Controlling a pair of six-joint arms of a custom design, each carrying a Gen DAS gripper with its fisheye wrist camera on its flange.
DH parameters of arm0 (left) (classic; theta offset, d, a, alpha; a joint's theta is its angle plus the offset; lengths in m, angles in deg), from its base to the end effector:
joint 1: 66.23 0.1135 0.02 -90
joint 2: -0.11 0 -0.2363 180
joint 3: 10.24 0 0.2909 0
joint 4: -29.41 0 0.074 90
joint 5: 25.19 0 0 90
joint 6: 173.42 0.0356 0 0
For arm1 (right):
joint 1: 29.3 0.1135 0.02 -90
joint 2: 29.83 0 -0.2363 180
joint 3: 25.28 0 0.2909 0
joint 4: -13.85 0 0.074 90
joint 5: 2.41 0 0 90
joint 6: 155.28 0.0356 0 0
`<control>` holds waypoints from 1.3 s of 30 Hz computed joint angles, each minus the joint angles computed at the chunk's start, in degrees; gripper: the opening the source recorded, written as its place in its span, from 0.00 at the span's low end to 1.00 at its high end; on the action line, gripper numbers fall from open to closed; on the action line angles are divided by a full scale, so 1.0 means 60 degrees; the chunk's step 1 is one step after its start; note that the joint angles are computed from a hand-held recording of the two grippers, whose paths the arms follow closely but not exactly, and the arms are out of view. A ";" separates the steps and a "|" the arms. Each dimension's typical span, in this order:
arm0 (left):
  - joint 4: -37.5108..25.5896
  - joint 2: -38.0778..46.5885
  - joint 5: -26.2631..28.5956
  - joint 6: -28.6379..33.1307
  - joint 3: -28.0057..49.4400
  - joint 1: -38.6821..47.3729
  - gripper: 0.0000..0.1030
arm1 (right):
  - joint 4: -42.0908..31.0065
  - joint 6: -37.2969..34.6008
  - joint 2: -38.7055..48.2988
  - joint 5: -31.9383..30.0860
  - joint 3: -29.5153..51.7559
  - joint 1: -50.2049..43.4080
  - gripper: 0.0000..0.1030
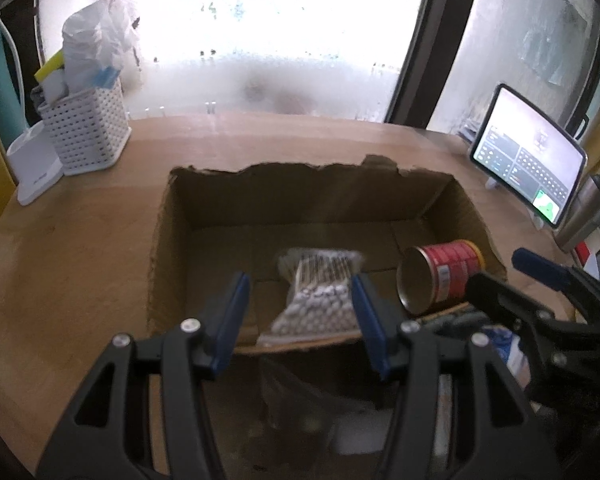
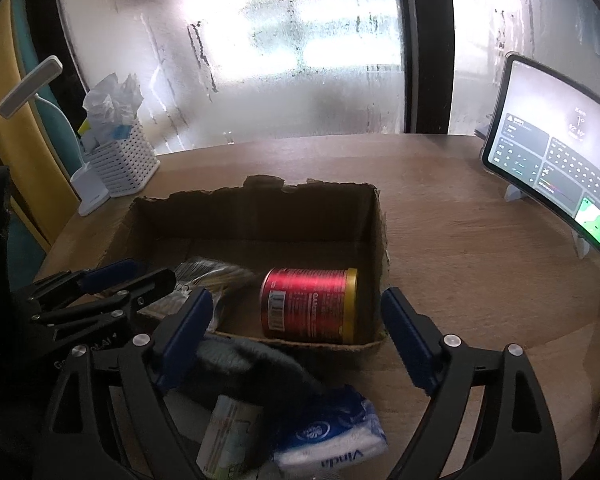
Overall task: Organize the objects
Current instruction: 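Lower the swab bag and red can into the box and open both grippers, then move both grippers back toward the remaining items and close the left gripper on the snack bag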
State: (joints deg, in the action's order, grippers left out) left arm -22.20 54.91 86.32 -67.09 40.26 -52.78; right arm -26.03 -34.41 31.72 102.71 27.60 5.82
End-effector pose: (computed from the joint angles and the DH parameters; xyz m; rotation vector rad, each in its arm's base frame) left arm 0.2305 0.0417 0.1961 0.2053 2.4593 -0.2582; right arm 0.2235 0.1459 0.1962 0.0313 2.3915 0.2263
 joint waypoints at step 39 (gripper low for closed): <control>-0.3662 -0.4061 0.1613 0.1789 -0.0678 0.2493 0.90 | -0.3507 0.2149 -0.3570 0.2536 -0.0939 0.2794 0.93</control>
State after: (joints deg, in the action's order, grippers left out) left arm -44.17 30.54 96.00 -56.36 36.19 -37.82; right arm -47.07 -21.51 10.30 117.93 21.97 22.58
